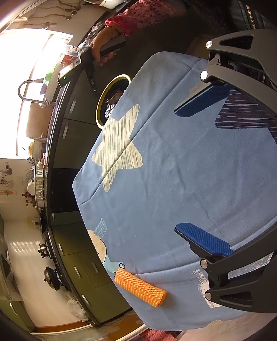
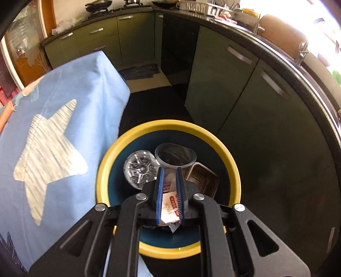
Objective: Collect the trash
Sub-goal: 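Carry the brown tray over the bin and open the right gripper, then lower the left gripper onto the orange foam mesh sleeve and grasp it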
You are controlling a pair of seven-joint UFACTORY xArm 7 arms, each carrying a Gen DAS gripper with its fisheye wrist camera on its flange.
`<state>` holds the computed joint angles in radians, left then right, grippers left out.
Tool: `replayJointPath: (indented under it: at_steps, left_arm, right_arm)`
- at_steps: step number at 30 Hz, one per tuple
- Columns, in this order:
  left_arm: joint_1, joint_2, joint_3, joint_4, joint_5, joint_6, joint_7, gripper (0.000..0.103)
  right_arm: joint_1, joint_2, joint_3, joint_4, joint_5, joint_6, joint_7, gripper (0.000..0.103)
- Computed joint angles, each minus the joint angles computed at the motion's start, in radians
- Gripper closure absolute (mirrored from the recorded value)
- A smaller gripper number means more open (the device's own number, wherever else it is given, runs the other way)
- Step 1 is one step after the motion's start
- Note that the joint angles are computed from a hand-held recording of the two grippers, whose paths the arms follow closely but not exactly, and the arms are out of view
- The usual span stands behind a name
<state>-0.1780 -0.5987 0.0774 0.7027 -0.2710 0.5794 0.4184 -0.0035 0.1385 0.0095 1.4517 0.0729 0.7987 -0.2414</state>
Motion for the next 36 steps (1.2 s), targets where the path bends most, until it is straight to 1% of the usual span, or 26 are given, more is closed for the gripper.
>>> replayJointPath:
  at_steps: [1,3,6,10,13,15,18,21,24,26,30,32,34,36]
  left_arm:
    - [0.000,0.003,0.000,0.001,0.000,0.001,0.001,0.005]
    - [0.000,0.007,0.001,0.003,0.000,0.001,0.003,0.005]
    - [-0.002,0.015,0.007,0.006,-0.005,0.005,0.013,0.005]
    - [0.005,0.038,0.023,0.021,-0.007,0.016,0.042,0.005]
    - [0.018,0.071,0.041,0.050,-0.007,0.028,0.079,0.005]
    - [0.033,0.113,0.063,0.091,-0.010,0.046,0.114,0.005]
    - [0.064,0.213,0.109,0.202,-0.046,0.108,0.173,0.005]
    - [0.115,0.341,0.134,0.339,-0.073,0.147,0.222,0.005]
    - [0.178,0.481,0.133,0.474,-0.055,0.119,0.251,0.005]
    - [0.217,0.587,0.135,0.582,-0.079,0.119,0.281,0.005]
    - [0.302,0.763,0.109,0.765,-0.148,0.152,0.340,0.005]
    - [0.335,0.829,0.087,0.831,-0.150,0.167,0.343,0.005]
    - [0.371,0.897,0.061,0.908,-0.156,0.212,0.347,0.005]
    - [0.386,0.929,0.041,0.934,-0.128,0.219,0.326,0.005]
  right_arm:
    - [0.001,-0.024,0.003,-0.023,0.009,-0.015,-0.007,0.089]
    - [0.001,-0.083,0.012,-0.081,0.063,-0.041,-0.050,0.084]
    - [0.017,-0.166,0.017,-0.161,0.156,-0.055,-0.125,0.083]
    - [0.057,-0.229,0.012,-0.218,0.282,-0.036,-0.211,0.079]
    - [0.089,-0.252,0.012,-0.240,0.340,-0.020,-0.256,0.079]
    - [0.110,-0.256,0.018,-0.245,0.366,-0.012,-0.265,0.076]
    - [0.139,-0.259,0.033,-0.259,0.375,-0.011,-0.255,0.074]
    - [0.160,-0.231,0.047,-0.247,0.366,-0.016,-0.237,0.074]
    - [0.176,-0.200,0.060,-0.233,0.358,-0.026,-0.217,0.074]
    - [0.185,-0.176,0.069,-0.215,0.357,-0.024,-0.208,0.074]
    - [0.197,-0.140,0.083,-0.185,0.343,-0.018,-0.191,0.074]
    - [0.200,-0.128,0.088,-0.174,0.333,-0.015,-0.182,0.074]
    - [0.202,-0.118,0.093,-0.165,0.321,-0.011,-0.172,0.074]
    - [0.203,-0.113,0.095,-0.159,0.314,-0.008,-0.164,0.074]
